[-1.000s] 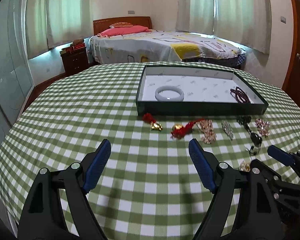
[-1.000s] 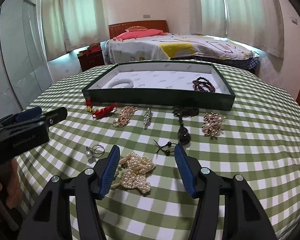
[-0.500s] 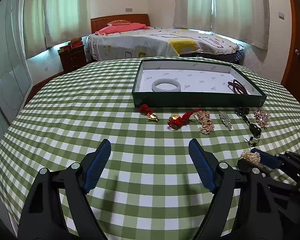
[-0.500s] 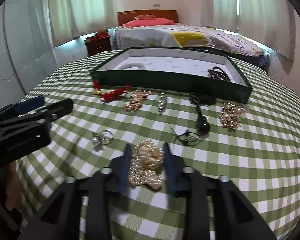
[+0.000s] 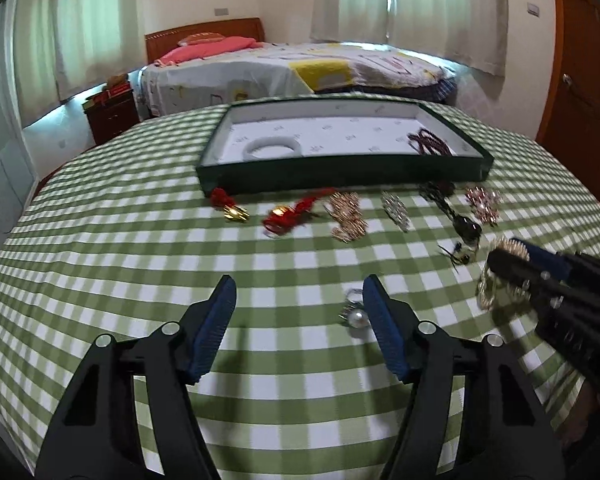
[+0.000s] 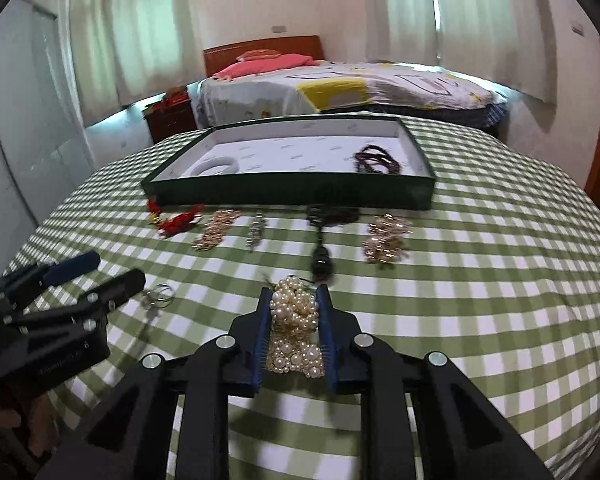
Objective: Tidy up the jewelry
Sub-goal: 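Grasp the silver pearl ring with the left tool while the right tool carries the pearls to the tray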
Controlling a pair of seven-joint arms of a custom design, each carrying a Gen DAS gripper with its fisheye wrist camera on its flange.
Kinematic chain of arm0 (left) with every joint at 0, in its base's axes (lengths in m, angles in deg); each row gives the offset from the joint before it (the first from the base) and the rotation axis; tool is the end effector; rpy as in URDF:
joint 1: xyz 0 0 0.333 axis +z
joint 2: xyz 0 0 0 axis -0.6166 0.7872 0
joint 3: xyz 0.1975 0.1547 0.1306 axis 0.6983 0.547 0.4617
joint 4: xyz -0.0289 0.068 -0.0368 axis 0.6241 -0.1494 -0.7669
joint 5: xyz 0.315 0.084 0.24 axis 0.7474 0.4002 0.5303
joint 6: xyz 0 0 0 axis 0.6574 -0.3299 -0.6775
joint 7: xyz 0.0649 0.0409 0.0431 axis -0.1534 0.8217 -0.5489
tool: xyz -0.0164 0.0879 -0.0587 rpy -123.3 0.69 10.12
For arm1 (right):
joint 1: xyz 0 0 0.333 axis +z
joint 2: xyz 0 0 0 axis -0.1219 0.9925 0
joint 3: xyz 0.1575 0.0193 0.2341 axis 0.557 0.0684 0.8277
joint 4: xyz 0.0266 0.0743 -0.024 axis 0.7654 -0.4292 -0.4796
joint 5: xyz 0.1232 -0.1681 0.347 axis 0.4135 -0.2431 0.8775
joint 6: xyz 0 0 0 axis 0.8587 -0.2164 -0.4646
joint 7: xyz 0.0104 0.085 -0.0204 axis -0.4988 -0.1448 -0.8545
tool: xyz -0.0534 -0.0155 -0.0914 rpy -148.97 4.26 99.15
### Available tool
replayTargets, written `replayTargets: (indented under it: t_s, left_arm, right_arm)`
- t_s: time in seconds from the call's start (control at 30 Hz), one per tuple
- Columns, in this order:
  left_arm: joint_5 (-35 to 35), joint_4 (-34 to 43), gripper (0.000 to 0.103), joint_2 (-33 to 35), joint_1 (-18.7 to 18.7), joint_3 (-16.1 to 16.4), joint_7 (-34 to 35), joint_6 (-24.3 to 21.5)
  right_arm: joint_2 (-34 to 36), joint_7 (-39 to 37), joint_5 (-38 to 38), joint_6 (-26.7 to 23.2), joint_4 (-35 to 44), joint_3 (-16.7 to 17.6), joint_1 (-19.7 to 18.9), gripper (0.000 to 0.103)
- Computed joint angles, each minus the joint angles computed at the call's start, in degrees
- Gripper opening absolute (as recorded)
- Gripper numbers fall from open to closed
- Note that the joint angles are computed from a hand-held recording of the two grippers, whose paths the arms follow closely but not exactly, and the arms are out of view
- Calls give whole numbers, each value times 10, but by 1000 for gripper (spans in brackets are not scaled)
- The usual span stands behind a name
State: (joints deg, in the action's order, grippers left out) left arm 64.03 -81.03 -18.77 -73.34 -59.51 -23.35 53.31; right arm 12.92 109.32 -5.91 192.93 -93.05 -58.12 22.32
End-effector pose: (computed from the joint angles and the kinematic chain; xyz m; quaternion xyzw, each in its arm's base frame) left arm 0.6353 -0.4414 0.3265 -0.6918 0.6016 -0.2483 0.3127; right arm 0.6866 0.3818 0.3354 -0.7507 0.5082 -0.1725 0.3853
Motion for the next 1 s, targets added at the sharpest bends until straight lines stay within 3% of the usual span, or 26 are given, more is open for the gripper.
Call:
replayTargets:
  t_s: [0.33, 0.53, 0.57, 0.63, 1.0]
  left_arm:
    - [2, 14, 58, 14, -6, 4, 8, 19]
    - [-33, 22, 37, 25, 7, -6, 39, 33]
    - [-36, 20, 29, 25, 8, -6, 40, 36]
    - [-43, 6, 20, 20, 16, -8, 42, 65]
    - [-6, -14, 20, -1, -6, 19, 2, 74]
  right_arm:
    - [7, -1, 9, -2, 9, 7, -9, 23]
    - [6, -2, 11, -2, 8, 7, -8, 23]
    - [6, -2, 11, -2, 8, 7, -8, 23]
    - [6, -3, 11, -2, 7, 7, -8, 23]
    - [2, -9, 12, 12, 2, 9, -8, 23]
